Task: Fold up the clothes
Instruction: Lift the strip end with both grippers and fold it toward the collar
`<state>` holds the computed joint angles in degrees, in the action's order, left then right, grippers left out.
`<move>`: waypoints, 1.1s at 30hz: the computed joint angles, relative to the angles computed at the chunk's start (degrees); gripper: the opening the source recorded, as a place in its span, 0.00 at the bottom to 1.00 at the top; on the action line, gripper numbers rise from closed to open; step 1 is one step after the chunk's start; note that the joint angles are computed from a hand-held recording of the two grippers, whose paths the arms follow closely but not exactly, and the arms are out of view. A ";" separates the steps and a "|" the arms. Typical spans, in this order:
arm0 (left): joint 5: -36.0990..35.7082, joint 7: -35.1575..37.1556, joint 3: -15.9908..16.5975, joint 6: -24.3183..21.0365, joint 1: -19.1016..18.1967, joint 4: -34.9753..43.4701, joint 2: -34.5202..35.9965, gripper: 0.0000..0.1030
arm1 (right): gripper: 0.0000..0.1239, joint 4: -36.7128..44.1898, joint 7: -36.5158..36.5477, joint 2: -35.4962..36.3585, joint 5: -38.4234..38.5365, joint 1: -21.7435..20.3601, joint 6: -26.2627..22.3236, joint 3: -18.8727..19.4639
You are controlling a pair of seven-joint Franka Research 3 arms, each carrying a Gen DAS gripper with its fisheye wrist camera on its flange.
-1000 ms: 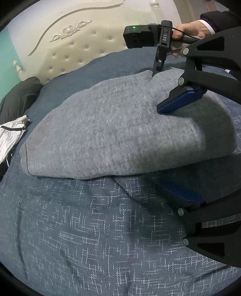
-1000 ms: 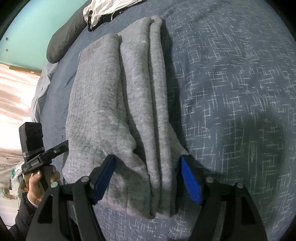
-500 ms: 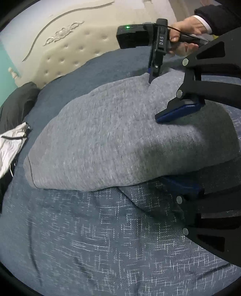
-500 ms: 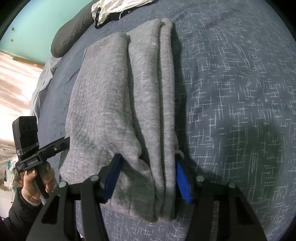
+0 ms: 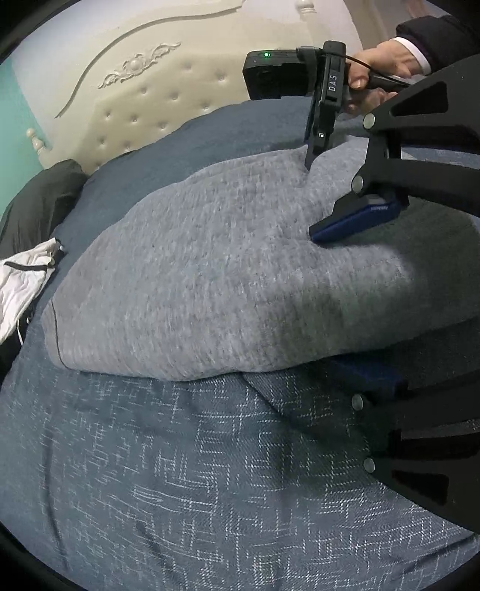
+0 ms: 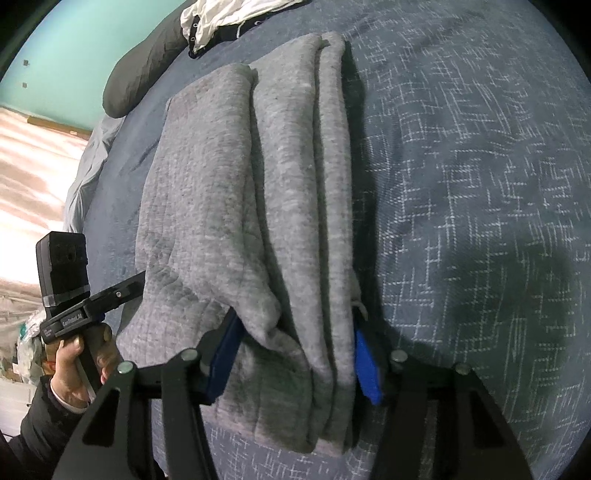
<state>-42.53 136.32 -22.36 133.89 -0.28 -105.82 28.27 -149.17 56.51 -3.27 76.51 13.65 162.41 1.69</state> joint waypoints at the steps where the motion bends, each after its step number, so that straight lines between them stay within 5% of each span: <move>1: 0.09 0.14 -0.04 0.36 -0.10 -0.28 -0.28 0.56 | 0.33 -0.39 -0.73 -0.53 0.42 0.02 0.13 -0.02; 10: -0.11 1.55 -0.19 1.93 -0.72 -1.96 -2.39 0.43 | 0.19 -0.98 1.22 -2.21 -2.79 1.77 3.47 0.34; 22: -1.21 4.32 -0.63 5.28 -2.29 -1.77 -3.64 0.35 | 0.16 -4.82 3.19 -8.32 -6.22 3.93 6.89 -0.28; 33: -4.50 7.94 -1.38 5.28 -1.63 -3.16 -7.14 0.33 | 0.15 -7.78 13.22 -14.61 -18.70 4.70 8.52 -2.14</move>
